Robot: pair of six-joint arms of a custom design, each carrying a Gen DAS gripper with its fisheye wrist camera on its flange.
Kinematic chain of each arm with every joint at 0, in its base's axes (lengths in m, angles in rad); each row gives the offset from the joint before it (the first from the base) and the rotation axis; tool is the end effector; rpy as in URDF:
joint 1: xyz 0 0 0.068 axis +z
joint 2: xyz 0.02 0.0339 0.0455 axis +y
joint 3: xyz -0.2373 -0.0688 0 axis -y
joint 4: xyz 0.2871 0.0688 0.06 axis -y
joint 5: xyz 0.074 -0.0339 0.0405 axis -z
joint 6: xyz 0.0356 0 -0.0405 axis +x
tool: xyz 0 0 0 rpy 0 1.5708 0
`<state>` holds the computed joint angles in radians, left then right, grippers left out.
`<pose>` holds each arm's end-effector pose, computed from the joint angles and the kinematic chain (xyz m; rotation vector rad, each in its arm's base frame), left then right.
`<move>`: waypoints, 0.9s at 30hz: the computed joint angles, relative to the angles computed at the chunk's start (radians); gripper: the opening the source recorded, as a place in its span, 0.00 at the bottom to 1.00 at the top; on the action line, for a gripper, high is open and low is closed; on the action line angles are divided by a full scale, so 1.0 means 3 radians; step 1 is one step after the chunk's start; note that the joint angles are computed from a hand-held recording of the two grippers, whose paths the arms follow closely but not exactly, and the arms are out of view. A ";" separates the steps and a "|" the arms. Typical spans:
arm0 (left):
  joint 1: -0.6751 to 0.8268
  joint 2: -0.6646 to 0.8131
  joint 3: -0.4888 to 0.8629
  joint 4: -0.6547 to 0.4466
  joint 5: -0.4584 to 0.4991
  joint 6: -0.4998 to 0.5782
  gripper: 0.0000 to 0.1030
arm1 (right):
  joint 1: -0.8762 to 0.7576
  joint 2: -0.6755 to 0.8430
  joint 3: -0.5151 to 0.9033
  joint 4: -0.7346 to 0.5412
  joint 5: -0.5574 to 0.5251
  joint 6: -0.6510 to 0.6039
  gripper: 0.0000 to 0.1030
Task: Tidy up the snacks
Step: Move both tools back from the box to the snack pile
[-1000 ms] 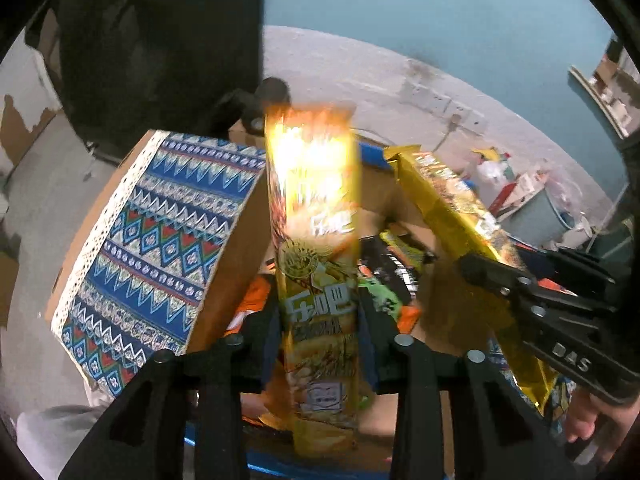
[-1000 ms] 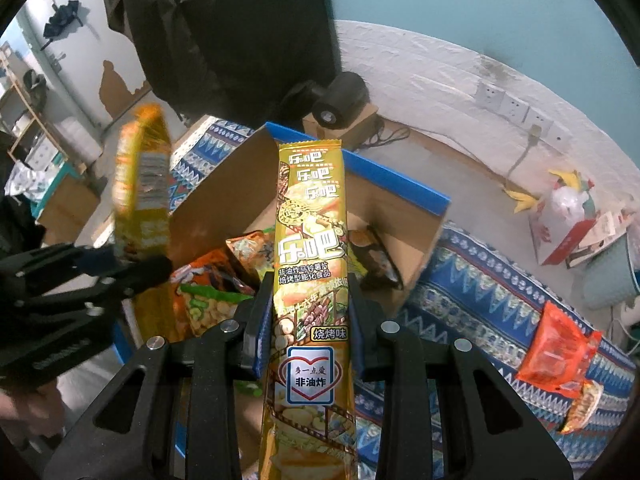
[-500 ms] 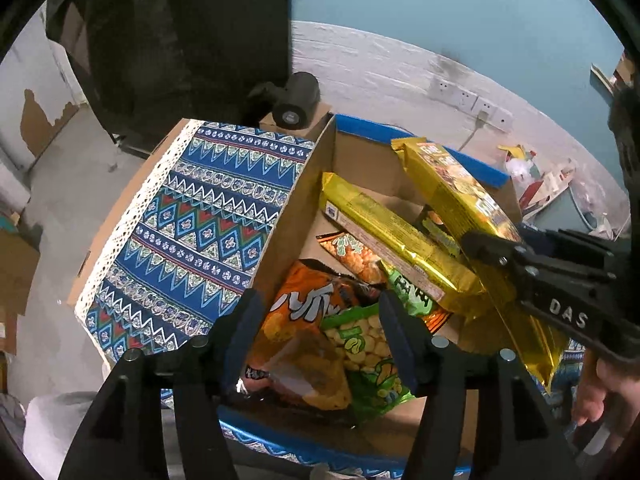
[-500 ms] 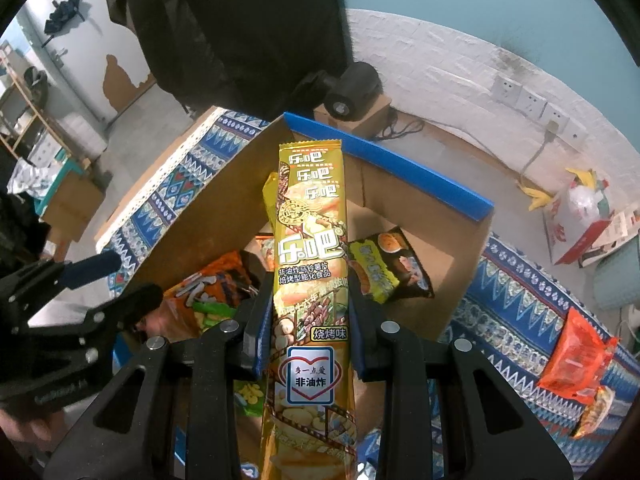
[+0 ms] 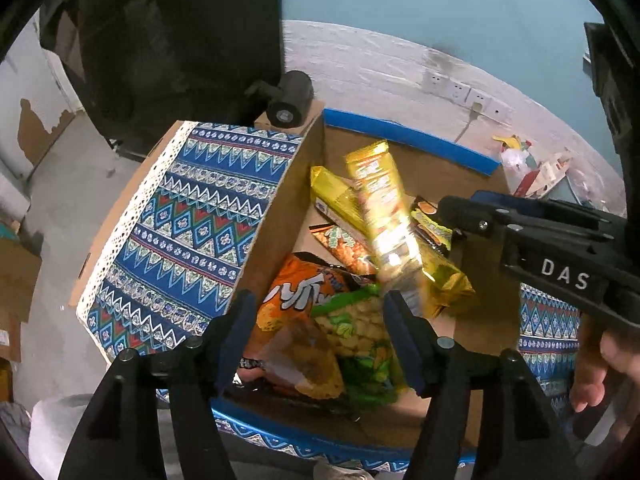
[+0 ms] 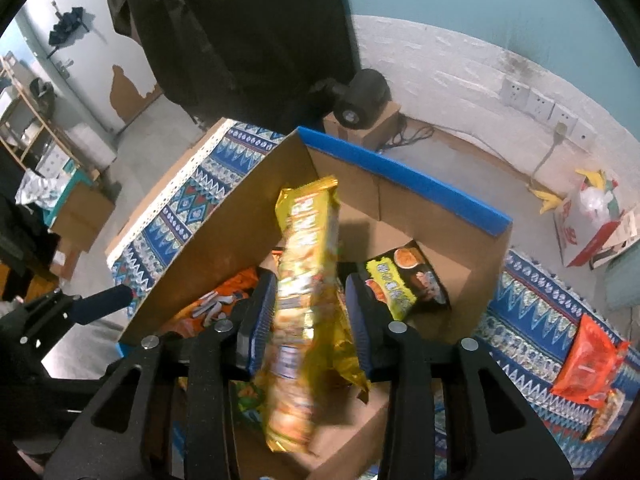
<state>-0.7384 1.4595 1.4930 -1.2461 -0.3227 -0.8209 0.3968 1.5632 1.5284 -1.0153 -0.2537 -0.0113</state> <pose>0.2416 -0.2046 0.3180 -0.1882 2.6579 -0.0307 0.3297 0.1478 0.3067 -0.6230 2.5680 0.4654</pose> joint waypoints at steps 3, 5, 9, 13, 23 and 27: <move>-0.0041 0.0044 0.0048 -0.0001 -0.0005 0.0007 0.65 | -0.0040 -0.0075 -0.0019 -0.0038 0.0024 -0.0012 0.48; -0.0083 0.0098 0.0106 -0.0019 -0.0006 0.0007 0.65 | -0.0071 -0.0130 -0.0039 -0.0062 0.0041 -0.0032 0.51; -0.0156 0.0155 0.0184 -0.0005 0.0028 0.0021 0.65 | -0.0146 -0.0252 -0.0083 -0.0139 0.0124 -0.0108 0.60; -0.0254 0.0216 0.0267 0.0027 0.0044 0.0031 0.69 | -0.0247 -0.0384 -0.0150 -0.0226 0.0175 -0.0210 0.65; -0.0567 0.0615 0.0729 -0.0005 0.0040 0.0173 0.69 | -0.0727 -0.0687 -0.0358 -0.0463 0.0176 -0.0581 0.65; -0.0666 0.0740 0.0896 -0.0009 0.0032 0.0222 0.69 | -0.0943 -0.0824 -0.0441 -0.0541 0.0159 -0.0754 0.65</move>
<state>-0.9382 1.6815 1.7619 -1.2488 -0.3131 -0.7545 0.1140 1.3161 1.3961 -1.1775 -0.2060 -0.2376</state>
